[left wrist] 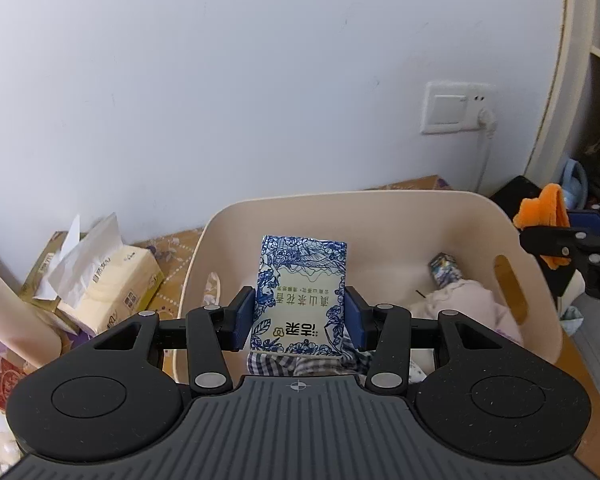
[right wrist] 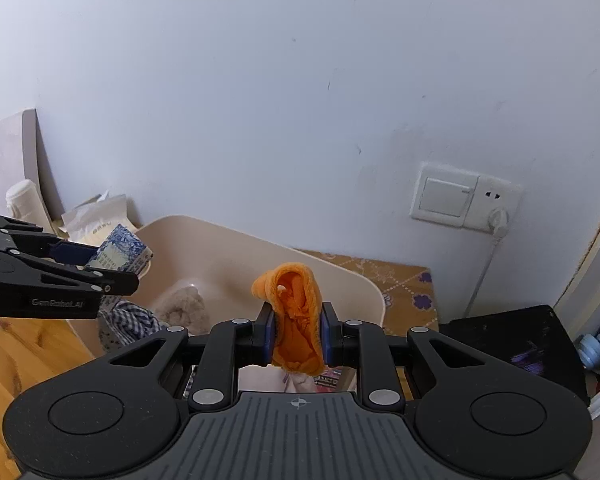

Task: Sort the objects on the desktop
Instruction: 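Open both tools to drop the tissue pack and orange sock into the basket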

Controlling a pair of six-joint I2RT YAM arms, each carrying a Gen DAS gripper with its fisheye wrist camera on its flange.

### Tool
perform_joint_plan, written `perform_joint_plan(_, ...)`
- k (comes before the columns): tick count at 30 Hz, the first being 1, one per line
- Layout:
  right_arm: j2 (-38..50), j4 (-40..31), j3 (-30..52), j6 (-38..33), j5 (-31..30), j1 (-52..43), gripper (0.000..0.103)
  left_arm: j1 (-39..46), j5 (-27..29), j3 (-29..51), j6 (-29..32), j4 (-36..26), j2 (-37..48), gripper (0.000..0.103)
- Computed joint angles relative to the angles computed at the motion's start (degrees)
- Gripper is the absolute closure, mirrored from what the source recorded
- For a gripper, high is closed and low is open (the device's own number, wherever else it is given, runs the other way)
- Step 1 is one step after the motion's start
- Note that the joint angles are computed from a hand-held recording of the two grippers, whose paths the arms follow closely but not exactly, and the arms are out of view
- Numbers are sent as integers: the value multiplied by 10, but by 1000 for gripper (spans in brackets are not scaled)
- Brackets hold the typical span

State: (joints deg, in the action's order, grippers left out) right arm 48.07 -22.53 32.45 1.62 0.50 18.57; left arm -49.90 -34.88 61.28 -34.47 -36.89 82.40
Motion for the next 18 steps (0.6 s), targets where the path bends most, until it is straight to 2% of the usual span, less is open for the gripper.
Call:
perform_joint_plan(7,71,38,3,3,-19,1,82,29,39,9,3,1,35,55)
perform_joint_plan(11,94,55,-4,7,-22,11,81,24,37,2,3,3,34,55)
perform_joint_plan(13,100,61,-9,6,-16,15,77,28,56,0,3,4,30,51)
perform_joint_plan(14,99,62,-11,10,-12,19,74,28,63,-2,-2,5,26,45)
perform_joint_plan(16,90,61,-18,20,0,31,62,18,56,-3,-15,2,25,38)
perform_joint_plan(18,90,62,-20,22,8,40,56,7,44,2,-20,-6,27,34)
